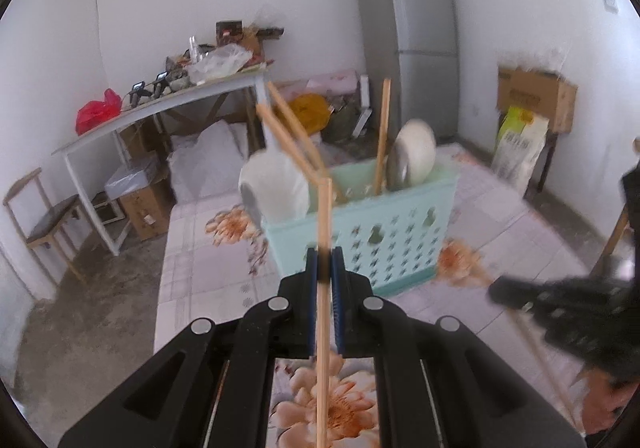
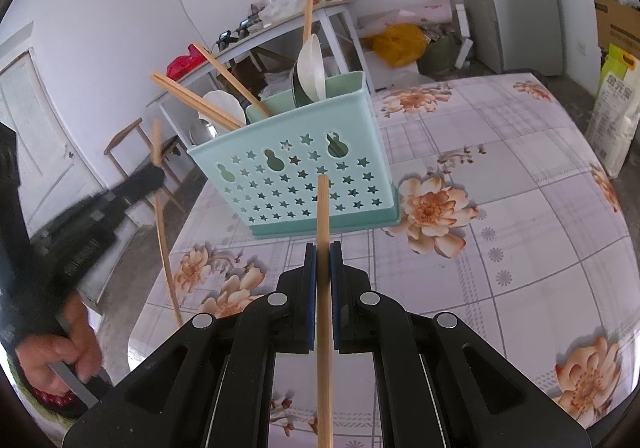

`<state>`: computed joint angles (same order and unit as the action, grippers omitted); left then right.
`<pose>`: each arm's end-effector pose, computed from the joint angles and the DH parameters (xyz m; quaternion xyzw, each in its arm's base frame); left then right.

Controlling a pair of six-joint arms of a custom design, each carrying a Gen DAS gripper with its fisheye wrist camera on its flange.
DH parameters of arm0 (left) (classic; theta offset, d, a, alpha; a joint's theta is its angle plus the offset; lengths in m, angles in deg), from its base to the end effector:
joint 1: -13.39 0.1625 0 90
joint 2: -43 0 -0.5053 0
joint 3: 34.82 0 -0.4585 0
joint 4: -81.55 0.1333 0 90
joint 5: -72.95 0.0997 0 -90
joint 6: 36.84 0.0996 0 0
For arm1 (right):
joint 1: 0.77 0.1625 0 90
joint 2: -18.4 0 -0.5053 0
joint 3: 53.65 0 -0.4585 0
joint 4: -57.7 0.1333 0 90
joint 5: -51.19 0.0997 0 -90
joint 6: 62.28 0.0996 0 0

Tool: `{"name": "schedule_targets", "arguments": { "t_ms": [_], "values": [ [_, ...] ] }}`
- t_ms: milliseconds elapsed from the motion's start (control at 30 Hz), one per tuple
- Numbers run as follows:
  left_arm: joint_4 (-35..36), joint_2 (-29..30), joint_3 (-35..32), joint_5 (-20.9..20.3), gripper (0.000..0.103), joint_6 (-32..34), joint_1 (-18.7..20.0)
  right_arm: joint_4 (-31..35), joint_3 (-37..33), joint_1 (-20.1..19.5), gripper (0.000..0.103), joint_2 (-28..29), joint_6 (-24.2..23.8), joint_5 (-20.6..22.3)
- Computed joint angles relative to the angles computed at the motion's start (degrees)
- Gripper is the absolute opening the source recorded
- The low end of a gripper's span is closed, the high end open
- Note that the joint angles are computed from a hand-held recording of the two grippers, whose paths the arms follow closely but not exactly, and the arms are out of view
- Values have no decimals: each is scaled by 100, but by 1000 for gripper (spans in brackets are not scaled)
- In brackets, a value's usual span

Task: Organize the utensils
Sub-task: 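Lift the chopsticks upright with both grippers toward the green holder, then lower the chopstick into the holder and open the left gripper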

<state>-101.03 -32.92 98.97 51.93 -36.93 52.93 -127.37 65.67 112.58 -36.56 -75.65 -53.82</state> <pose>-0.2177 -0.4731 0.2917 0.1819 0.7838 -0.4531 0.3838 0.3458 -0.5297 0.1311 0.2683 -0.9183 0.2725 0.1026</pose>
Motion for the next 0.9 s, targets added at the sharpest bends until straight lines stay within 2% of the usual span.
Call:
{"name": "schedule_targets", "arguments": {
  "t_ms": [200,333,400,467,900],
  "values": [
    [-1307,-208,-272,-908,6,979,-117,-19,-12,13,5,5,25,-37],
    [-2057,-146,-638,-1560,6,1574,-50,-21,-4,-13,5,23,85,-59],
    [-2479,-31,-810,-1738,6,1861,-4,-7,-5,-42,5,29,130,-59],
    [-2869,177,-1061,-1809,6,2177,79,-13,-5,-62,5,31,142,-56],
    [-3272,707,-1743,-1721,6,2632,380,150,-51,-319,5,32,260,144]
  ]
}}
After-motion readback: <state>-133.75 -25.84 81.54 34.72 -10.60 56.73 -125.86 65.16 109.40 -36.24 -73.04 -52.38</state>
